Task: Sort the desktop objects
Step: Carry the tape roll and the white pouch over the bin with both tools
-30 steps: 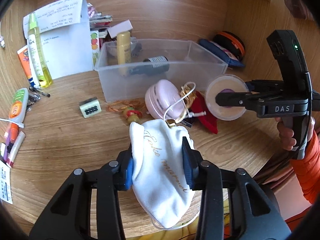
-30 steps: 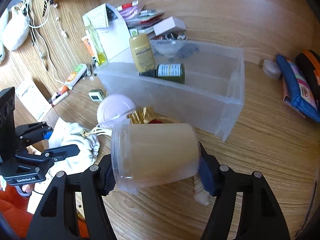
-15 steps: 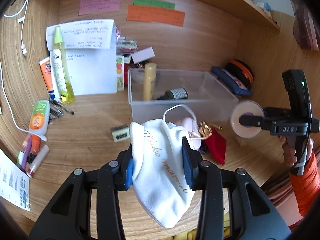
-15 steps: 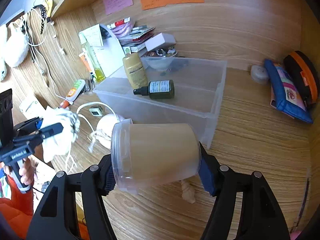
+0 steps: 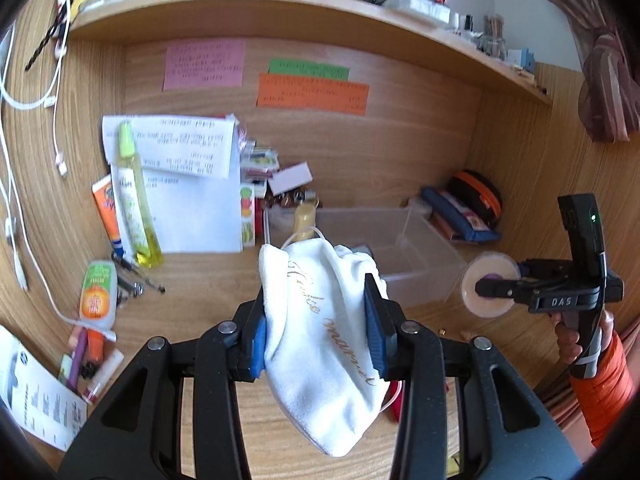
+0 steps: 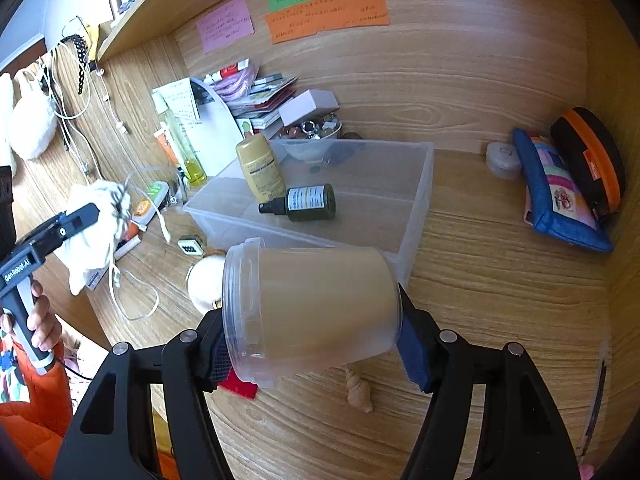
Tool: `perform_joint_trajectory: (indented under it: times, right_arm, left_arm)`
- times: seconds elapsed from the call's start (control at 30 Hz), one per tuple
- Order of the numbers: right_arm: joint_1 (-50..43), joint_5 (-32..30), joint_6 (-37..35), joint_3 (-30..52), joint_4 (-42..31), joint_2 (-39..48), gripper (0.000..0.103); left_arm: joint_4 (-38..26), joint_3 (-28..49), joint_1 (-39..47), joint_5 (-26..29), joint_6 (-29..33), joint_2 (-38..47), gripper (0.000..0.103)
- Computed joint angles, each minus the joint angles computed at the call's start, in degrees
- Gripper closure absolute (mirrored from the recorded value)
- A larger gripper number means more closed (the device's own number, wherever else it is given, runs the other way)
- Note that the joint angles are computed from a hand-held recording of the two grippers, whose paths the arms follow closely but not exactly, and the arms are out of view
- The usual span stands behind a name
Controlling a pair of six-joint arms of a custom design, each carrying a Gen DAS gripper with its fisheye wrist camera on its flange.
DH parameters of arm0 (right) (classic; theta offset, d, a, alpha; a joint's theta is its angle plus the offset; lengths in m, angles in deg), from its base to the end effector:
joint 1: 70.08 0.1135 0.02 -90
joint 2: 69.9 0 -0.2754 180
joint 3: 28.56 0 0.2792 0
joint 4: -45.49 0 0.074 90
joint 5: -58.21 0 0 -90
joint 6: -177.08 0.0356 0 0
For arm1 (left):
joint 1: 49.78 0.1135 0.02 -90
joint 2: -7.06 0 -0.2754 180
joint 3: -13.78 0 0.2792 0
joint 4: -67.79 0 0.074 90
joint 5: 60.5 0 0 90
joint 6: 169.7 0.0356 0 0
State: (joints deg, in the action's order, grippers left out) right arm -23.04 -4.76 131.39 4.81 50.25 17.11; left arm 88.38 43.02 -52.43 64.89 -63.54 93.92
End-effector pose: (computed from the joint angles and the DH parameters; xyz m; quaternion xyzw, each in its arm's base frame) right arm 0.1759 0.1651 0.0840 0.0604 0.9121 0.0914 0.3951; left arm 0.2355 -0.0315 0.0907 0.2731 0.8191 -0.2202 0.4539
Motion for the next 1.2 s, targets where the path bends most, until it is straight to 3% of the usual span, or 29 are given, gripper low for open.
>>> perform_joint_trajectory:
  times: [0.33, 0.63, 1.2]
  right_arm:
    - [-2.03, -0.48, -2.94, 0.65, -0.07, -1.93, 0.039]
    - [-7.66, -4.62, -7.02, 1.65, 2.03, -2.29, 0.039]
    - [-18.17, -15.34, -13.48, 11.08, 7.19, 12.42, 0.039]
  left_arm:
    - [-2.93, 6.38, -4.87, -0.43, -3.64, 1.45, 0.063]
    - [-2.99, 14.52, -11.06, -5.60, -6.49, 8.31, 0.064]
    - [-6.42, 29.42, -17.12, -13.23, -5.59, 24.01, 0.064]
